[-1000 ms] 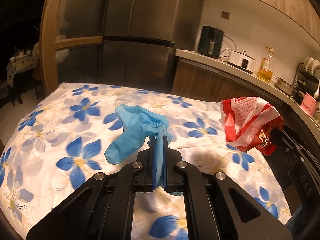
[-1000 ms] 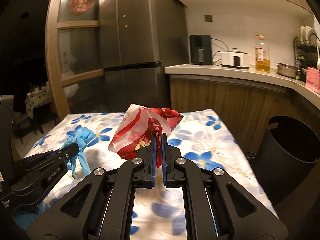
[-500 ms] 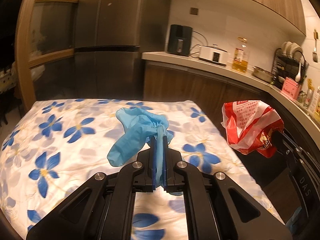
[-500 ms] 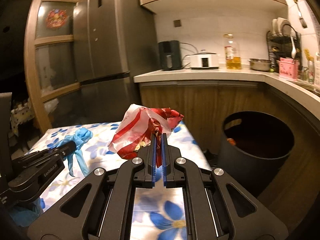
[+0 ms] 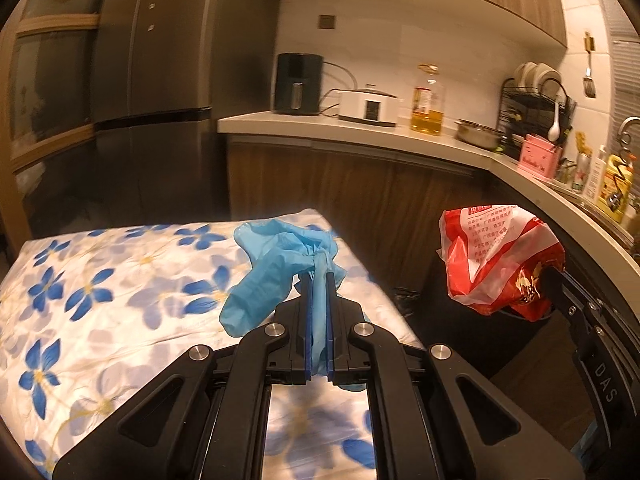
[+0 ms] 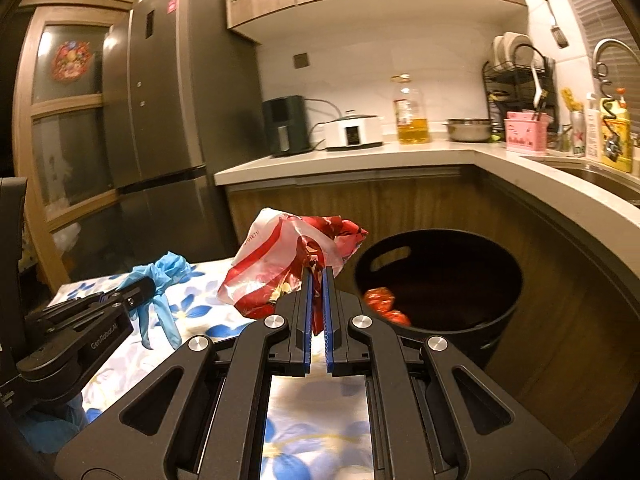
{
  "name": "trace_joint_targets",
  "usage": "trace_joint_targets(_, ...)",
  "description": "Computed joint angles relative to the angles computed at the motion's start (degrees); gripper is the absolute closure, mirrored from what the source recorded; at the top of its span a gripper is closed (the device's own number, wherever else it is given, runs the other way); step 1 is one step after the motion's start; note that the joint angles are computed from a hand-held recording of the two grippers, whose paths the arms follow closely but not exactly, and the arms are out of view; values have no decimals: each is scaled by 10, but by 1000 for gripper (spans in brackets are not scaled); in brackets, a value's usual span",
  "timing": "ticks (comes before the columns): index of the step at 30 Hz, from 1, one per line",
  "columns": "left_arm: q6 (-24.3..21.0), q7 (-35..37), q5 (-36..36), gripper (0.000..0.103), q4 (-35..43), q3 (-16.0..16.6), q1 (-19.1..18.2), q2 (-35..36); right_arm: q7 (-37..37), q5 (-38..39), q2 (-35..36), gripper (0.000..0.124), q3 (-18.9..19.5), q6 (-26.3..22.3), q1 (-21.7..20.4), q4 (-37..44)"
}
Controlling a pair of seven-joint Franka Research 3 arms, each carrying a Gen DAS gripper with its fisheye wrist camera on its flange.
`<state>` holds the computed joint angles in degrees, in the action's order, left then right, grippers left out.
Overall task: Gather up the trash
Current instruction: 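Carry the blue gloves and snack bag over the black bin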
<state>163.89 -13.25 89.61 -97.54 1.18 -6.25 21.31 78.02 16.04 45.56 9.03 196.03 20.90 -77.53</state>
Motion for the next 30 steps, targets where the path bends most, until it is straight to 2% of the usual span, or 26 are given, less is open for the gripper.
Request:
trace_joint_targets(5, 12, 32, -15, 99, 42, -2, -10, 28, 6, 23, -7, 119, -28, 12, 7, -10)
trace_joint_targets(13, 36, 76, -34, 99, 115, 13, -42, 74, 5, 67, -14, 119, -69, 27, 18, -20)
trace_joint_targets(17, 50, 105, -55, 99, 159, 24, -57, 104, 0, 102, -9, 119, -106, 23, 34, -9)
trace_joint_targets(22, 69, 161, -105, 99, 222, 37, -74, 148, -3, 142, 4, 119, -149, 8, 53, 14)
trace_joint_targets(30, 94, 315, -240, 99, 315, 15, -65, 222, 27, 170, 45, 119, -228, -34, 81, 74)
